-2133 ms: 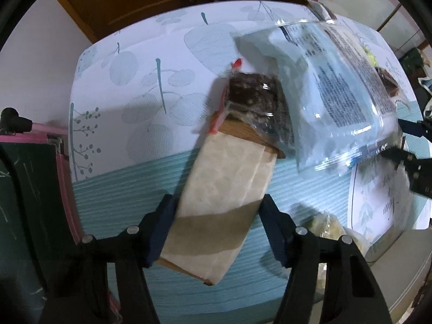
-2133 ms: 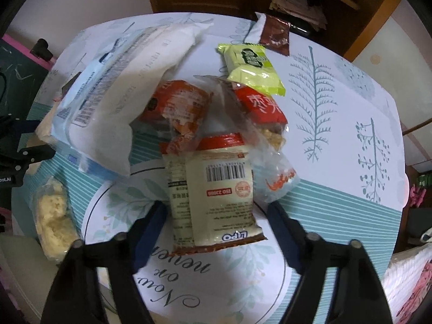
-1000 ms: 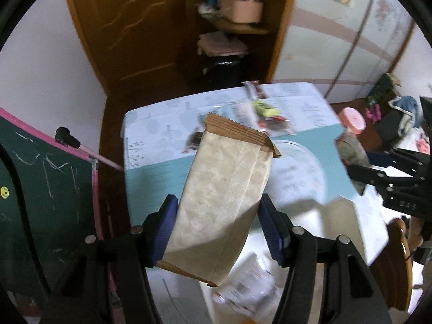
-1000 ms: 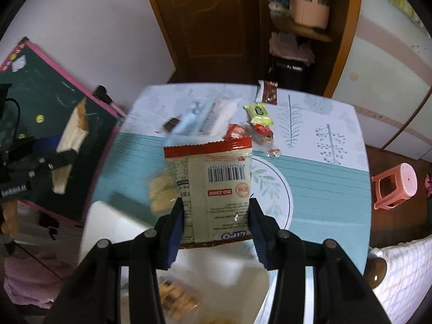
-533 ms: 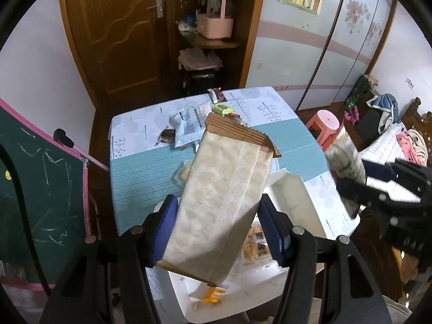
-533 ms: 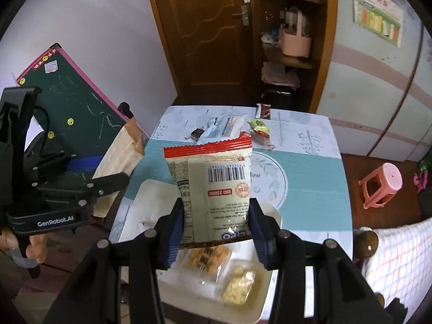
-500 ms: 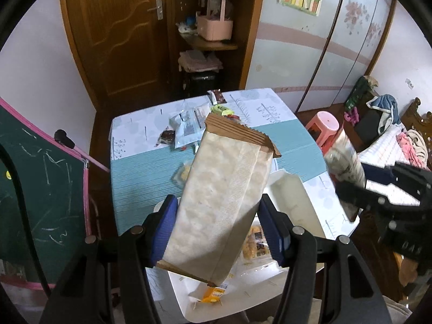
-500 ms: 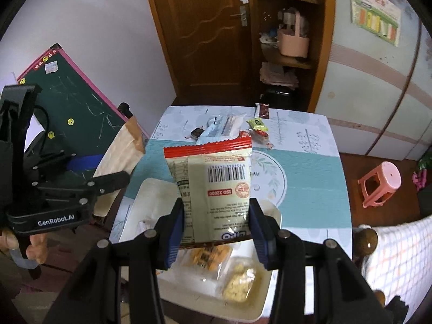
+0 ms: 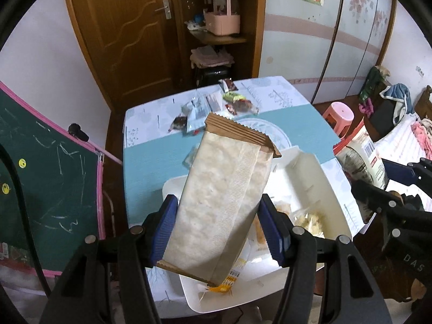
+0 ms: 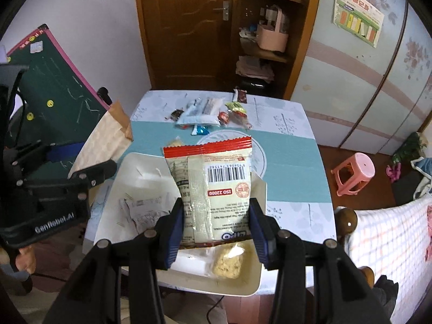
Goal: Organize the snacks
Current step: 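Carry the beige bar to the tray with the left tool while the right tool carries the barcode packet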
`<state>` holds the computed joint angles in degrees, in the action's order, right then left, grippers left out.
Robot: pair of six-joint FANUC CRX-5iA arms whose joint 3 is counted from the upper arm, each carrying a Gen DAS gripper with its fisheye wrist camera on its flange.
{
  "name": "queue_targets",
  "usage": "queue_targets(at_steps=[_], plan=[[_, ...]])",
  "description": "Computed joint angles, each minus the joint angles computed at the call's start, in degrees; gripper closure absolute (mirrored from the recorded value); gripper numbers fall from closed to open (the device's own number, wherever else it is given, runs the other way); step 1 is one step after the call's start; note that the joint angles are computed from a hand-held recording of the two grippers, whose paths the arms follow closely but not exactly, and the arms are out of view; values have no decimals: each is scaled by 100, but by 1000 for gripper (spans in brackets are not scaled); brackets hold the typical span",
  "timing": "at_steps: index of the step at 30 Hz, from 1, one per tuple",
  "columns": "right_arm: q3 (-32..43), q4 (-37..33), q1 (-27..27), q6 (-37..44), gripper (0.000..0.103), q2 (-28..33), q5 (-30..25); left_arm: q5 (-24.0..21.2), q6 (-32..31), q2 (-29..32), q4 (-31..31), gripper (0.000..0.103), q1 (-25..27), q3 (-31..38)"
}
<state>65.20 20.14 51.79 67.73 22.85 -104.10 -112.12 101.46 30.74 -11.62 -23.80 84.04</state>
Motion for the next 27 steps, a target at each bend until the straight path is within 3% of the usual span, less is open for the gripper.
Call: queue_targets(at_steps=[7, 13, 27], plan=[[-389, -97, 105, -212, 57, -146, -13, 141, 118, -303, 407, 44, 128, -834], [-405, -124, 179, -223, 57, -95, -83, 190, 119, -416, 533, 44, 128, -1157], [-92, -10, 217, -234, 55, 151, -402, 62, 18, -287, 569, 42, 135, -968]])
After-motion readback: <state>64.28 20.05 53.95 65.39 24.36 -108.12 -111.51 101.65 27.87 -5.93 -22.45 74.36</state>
